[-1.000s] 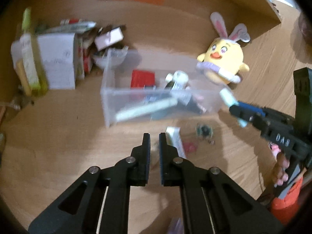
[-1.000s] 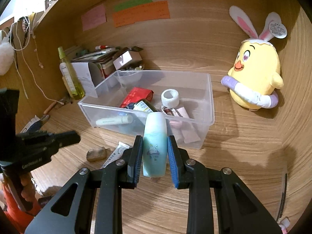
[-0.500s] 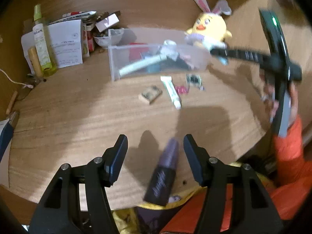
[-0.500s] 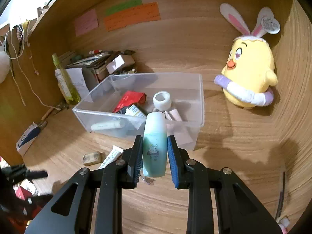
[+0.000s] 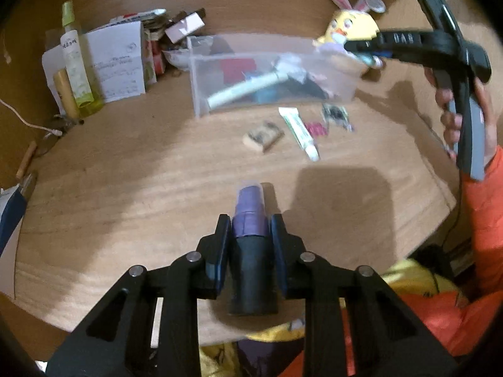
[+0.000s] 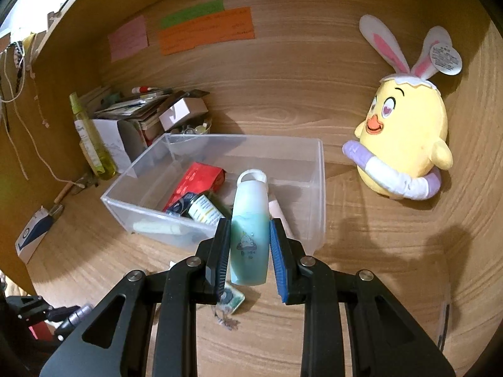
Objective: Organize objects
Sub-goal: 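Lower the cylinder and teal bottle into the clear bin and release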
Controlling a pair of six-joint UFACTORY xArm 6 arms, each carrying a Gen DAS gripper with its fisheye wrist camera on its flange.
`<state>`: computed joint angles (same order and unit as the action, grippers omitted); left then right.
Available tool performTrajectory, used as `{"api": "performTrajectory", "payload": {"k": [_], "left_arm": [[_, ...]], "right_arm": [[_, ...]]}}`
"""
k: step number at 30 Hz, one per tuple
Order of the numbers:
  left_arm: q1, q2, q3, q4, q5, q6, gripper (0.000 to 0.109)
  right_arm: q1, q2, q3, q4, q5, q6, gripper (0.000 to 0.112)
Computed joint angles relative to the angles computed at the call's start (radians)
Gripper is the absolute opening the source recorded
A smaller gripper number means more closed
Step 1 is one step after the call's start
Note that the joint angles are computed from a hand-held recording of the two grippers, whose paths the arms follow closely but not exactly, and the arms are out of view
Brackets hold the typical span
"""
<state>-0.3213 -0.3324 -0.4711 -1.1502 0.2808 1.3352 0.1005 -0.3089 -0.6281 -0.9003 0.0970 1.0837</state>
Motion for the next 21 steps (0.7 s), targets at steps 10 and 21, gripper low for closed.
{"api": "performTrajectory", "payload": {"k": [10, 21], "left_arm": [[0.014, 0.126, -0.286, -0.205, 0.065, 0.105, 0.025], [-0.034, 0.418, -0.641, 0.059, 0.073, -0.212, 0.025]], "right_arm": [[-0.016, 0.121, -0.14, 0.071, 0.016, -0.083, 0.023], [-0.011, 0.269, -0.225, 0.222, 0.043, -0.236, 0.023]]}}
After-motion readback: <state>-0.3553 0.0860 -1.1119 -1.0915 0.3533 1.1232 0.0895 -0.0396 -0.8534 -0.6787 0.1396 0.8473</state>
